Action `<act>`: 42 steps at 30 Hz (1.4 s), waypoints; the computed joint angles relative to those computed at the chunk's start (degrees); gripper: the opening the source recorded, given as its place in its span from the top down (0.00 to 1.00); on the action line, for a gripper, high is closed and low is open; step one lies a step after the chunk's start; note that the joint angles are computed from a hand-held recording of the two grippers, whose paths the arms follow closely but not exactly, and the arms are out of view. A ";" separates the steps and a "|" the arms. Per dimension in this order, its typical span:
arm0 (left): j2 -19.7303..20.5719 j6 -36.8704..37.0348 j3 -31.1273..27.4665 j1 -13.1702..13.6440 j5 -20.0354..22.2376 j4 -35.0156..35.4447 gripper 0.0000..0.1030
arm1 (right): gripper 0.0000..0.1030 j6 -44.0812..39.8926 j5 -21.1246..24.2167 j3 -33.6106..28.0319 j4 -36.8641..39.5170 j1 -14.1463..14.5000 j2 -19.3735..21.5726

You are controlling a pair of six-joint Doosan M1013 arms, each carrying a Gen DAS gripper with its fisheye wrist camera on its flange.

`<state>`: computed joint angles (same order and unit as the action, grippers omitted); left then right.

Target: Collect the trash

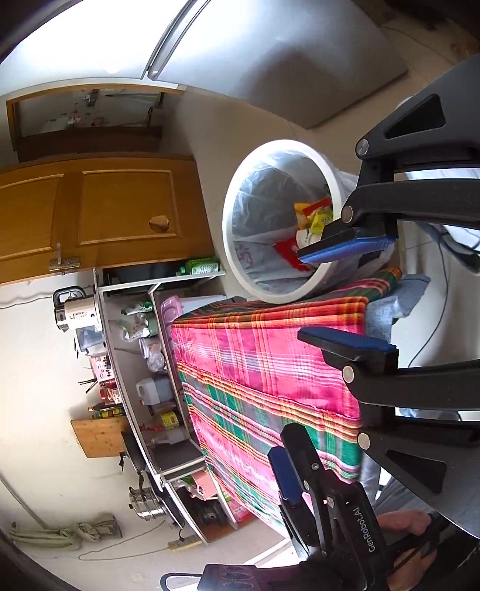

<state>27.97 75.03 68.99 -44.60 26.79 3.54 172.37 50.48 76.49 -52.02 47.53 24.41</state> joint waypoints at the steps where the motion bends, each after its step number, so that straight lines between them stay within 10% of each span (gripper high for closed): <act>1: -0.12 -0.24 0.20 -0.04 -0.09 0.25 0.47 | 0.64 0.16 0.04 0.05 -0.11 0.05 -0.03; 42: -0.70 -2.93 0.87 -0.69 -0.05 3.75 0.47 | 0.64 1.96 0.60 0.81 -1.32 0.33 -0.40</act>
<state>27.28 72.10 69.87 -45.30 26.74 7.29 174.33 51.09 77.30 -53.33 47.86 24.01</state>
